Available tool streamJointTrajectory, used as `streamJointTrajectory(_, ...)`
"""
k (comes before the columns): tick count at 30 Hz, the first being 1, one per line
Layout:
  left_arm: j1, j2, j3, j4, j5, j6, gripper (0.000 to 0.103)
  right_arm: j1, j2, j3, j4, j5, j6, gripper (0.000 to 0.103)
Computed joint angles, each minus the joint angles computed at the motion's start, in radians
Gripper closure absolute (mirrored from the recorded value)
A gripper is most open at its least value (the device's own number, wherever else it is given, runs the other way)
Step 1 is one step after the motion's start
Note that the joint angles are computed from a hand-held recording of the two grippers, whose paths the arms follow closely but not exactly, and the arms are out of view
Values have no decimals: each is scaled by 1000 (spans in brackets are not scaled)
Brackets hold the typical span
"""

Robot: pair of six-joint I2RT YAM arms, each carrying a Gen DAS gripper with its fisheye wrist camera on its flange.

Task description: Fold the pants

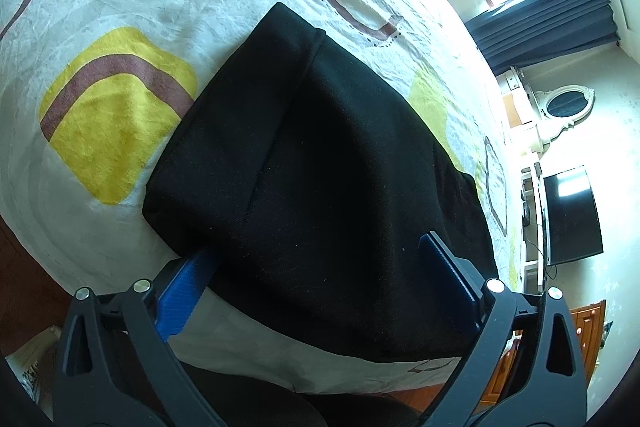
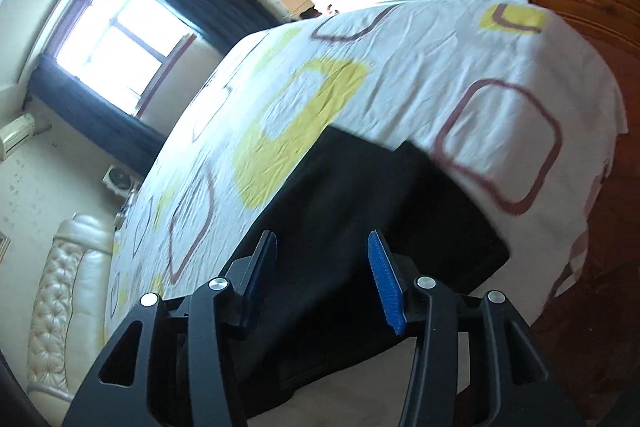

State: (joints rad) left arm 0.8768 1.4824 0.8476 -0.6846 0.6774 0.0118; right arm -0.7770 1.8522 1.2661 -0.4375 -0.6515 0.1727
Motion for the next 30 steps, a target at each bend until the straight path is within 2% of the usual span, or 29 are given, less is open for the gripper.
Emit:
streamJointTrajectory(2,-10,-1,-1,15,-8,-17,3,-33,122,133,-44,55,0,55)
streamJointTrajectory(6,-25,-21,-23,46,-22,-29,3,-34,313,346,-132,92,-42,55)
streamJointTrajectory(8,-31,-37,-42,66,-26,-34,3,-28,381,421,-164,82,-58,57)
streamJointTrajectory(9,-35,-44,-49,76,-30,-37,3,-31,420,471,-200,69,-73,60)
streamJointTrajectory(12,-53,-57,-61,96,-52,-50,3,-32,497,592,-313,44,-130,59)
streamJointTrajectory(14,-66,-60,-63,107,-69,-64,3,-9,495,609,-347,60,-166,60)
streamJointTrajectory(15,-72,-61,-64,113,-77,-72,3,-2,494,617,-367,61,-203,73)
streamJointTrajectory(16,-77,-62,-64,117,-84,-78,3,8,498,631,-404,46,-252,82)
streamJointTrajectory(19,-92,-66,-69,131,-97,-94,3,44,444,571,-369,129,-330,89)
streamJointTrajectory(22,-89,-64,-72,143,-91,-110,3,40,382,521,-257,118,-281,94)
streamJointTrajectory(24,-81,-67,-83,158,-81,-129,3,52,332,489,-152,193,-267,103)
streamJointTrajectory(25,-79,-67,-86,165,-77,-138,3,64,329,490,-120,245,-271,103)
streamJointTrajectory(26,-76,-68,-89,171,-75,-142,3,66,360,532,-145,268,-278,103)
streamJointTrajectory(28,-79,-73,-94,175,-83,-139,3,37,450,633,-233,239,-242,103)
streamJointTrajectory(30,-84,-79,-101,182,-89,-131,3,-15,431,579,-210,176,-174,102)
